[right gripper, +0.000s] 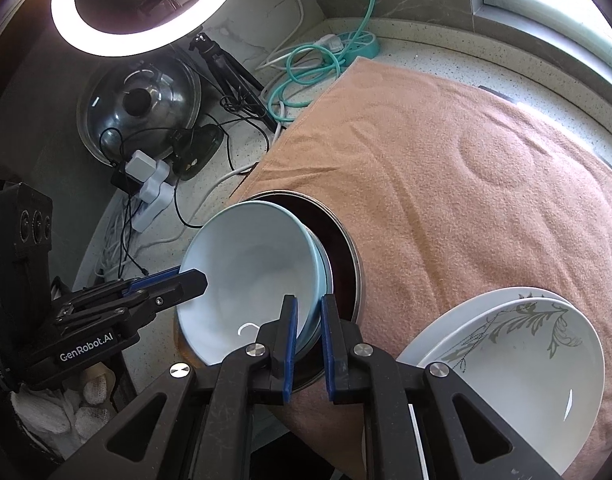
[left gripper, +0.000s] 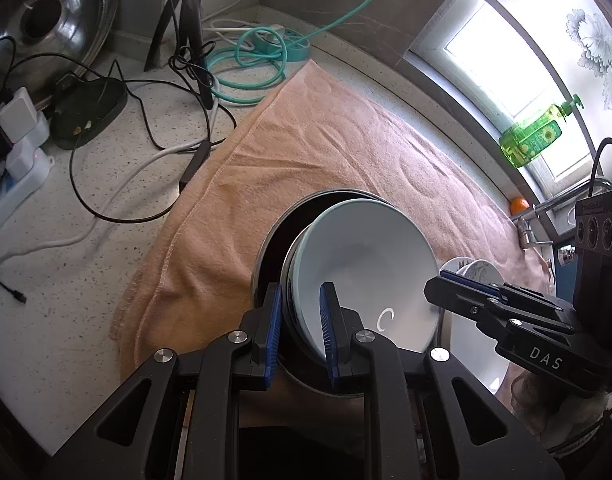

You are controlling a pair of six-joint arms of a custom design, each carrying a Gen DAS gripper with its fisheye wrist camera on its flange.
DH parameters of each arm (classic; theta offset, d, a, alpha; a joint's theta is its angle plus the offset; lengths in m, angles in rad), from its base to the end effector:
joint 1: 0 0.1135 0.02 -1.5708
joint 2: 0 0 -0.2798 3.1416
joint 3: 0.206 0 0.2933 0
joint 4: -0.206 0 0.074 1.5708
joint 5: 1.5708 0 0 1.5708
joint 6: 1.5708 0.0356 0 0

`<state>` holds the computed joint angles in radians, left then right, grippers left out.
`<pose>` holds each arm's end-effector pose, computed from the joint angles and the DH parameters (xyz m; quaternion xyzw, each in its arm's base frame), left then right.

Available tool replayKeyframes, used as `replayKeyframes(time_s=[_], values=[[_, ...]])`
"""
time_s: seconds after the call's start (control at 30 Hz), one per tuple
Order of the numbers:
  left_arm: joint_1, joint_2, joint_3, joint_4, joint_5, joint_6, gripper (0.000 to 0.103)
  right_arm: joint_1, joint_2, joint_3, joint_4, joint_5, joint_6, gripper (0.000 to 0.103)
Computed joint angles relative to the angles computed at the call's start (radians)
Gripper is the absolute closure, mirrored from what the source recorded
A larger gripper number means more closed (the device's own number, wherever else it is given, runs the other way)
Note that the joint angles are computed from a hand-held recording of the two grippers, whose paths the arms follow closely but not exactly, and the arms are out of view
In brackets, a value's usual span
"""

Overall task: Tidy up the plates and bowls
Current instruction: 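Lower the white bowl down into the red bowl, then open both tools and release the white bowl rim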

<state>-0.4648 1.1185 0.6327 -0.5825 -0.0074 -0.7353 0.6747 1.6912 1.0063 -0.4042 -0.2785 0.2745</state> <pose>0.2079 -0.1039 0.1881 -0.1315 0.9596 -0.1374 0.2072 0.2782 0.2351 0.1602 -0.2236 0.9360 0.2278 0.1485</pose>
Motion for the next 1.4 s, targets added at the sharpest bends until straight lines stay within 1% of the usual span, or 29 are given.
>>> replayKeyframes(time_s=[0.2,0.43,0.6,0.8,1.03,1.27,1.4], values=[[0.016,-0.042,-0.014,-0.022,-0.007,-0.007,0.086,-0.011,-0.031,-0.023,0.013,0.003,0.004,0.084],[0.021,-0.098,-0.023,-0.042,-0.026,-0.026,0.086,-0.035,-0.085,-0.062,0.046,-0.005,0.033,0.084],[0.031,-0.141,-0.042,-0.057,-0.032,-0.052,0.086,-0.046,-0.141,-0.102,0.068,0.027,0.029,0.084],[0.034,-0.185,-0.07,-0.083,-0.039,-0.098,0.086,-0.082,-0.183,-0.139,0.08,0.007,0.045,0.084],[0.007,-0.233,-0.088,-0.124,-0.084,-0.166,0.086,-0.121,-0.232,-0.176,0.079,-0.025,0.039,0.084],[-0.043,-0.248,-0.075,-0.165,-0.144,-0.22,0.085,-0.138,-0.252,-0.192,0.076,-0.049,0.017,0.083],[-0.054,-0.253,-0.067,-0.179,-0.164,-0.228,0.085,-0.147,-0.251,-0.194,0.078,-0.069,0.008,0.08]])
